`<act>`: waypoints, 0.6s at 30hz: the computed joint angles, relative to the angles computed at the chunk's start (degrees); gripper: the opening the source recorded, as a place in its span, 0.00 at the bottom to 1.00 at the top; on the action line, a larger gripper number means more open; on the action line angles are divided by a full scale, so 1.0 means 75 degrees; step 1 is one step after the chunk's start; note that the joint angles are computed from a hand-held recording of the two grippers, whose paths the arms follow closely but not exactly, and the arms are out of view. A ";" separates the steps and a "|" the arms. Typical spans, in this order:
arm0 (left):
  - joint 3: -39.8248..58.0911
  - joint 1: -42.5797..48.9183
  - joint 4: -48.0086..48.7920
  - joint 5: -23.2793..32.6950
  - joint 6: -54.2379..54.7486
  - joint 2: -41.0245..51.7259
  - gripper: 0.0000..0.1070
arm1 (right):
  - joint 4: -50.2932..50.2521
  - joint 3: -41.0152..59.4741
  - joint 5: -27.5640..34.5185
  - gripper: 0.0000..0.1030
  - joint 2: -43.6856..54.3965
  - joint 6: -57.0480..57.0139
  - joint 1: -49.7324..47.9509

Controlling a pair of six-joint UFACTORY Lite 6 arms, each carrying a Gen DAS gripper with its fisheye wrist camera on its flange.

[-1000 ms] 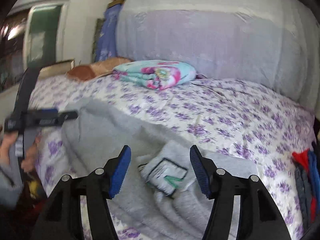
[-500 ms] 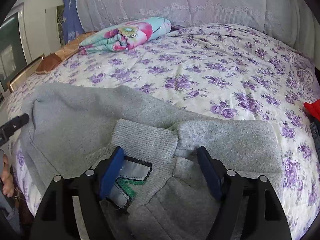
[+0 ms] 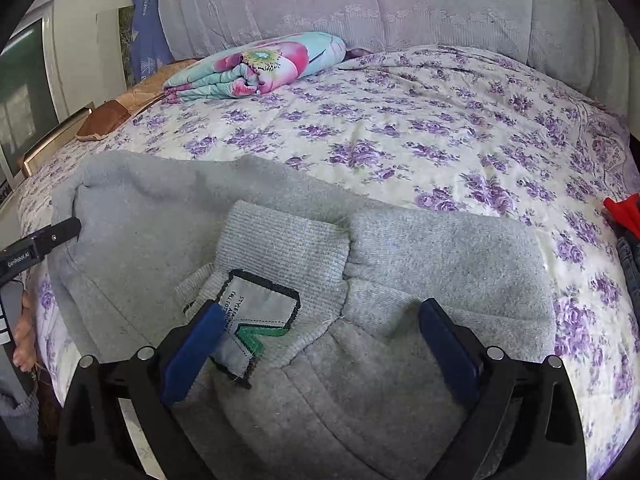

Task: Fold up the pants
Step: 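Lay the cuffs over the waistband with the right gripper, folding the pants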

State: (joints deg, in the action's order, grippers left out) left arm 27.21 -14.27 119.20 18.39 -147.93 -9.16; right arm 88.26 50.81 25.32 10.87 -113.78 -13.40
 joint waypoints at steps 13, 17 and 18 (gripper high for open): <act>0.0039 -0.0038 0.0170 -0.0057 -0.0184 0.0141 0.92 | 0.0138 -0.0395 0.0185 0.96 -0.0268 -0.0582 -0.0254; 0.0070 -0.0023 0.0445 -0.0165 -0.0453 0.0196 0.92 | 0.0629 -0.0811 0.1163 0.96 -0.0790 -0.1197 -0.1114; 0.0087 -0.0013 0.0557 -0.0214 -0.0566 0.0220 0.92 | 0.0663 -0.0869 0.1475 0.96 -0.0873 -0.1265 -0.1424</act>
